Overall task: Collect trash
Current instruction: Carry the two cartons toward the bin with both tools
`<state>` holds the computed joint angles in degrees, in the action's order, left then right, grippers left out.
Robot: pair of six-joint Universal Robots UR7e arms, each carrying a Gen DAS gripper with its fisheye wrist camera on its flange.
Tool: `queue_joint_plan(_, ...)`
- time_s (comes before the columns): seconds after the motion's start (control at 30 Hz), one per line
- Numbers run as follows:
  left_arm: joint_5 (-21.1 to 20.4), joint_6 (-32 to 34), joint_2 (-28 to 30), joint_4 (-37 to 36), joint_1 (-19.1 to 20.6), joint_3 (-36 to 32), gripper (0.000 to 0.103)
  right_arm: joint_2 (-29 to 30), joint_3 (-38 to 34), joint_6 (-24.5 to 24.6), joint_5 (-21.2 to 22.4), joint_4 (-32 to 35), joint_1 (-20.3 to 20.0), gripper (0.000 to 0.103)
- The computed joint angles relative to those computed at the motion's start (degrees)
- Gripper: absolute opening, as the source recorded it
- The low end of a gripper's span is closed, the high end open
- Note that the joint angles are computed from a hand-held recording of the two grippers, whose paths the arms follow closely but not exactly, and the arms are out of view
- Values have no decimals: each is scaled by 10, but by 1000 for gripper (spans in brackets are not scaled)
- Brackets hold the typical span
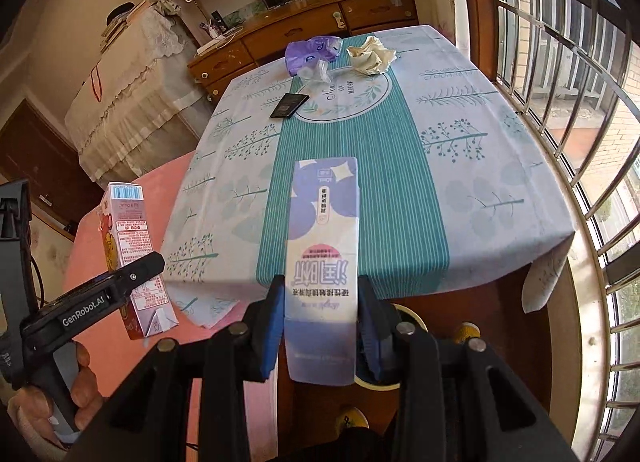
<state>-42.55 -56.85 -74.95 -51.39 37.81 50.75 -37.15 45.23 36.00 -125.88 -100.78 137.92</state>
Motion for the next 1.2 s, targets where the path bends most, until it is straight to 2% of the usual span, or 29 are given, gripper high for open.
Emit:
queue_joint_plan(0.23,-36,14,-22,-13,-10,63,54,-54,78,64,-6,17,3,34)
queue_joint_plan(0.43,-78,-1,-27,-26,-3,118,54,-94,153,84,22,22,-13,34)
queue_joint_plan(0.7,-130,-7,-46,-73,20,243,54,-130,284,80,87,-7,-49,34)
queue_joint_plan(0.83,-142,-4,-54,-91,30,291,54,-136,328,80,108,-23,-67,34)
queue_joint_plan(1.03,-156,13,-58,-129,53,344,54,-141,376,72,120,-53,-94,35)
queue_joint_plan(1.2,-163,43,-62,-190,79,394,54,-139,414,56,123,-92,-118,35)
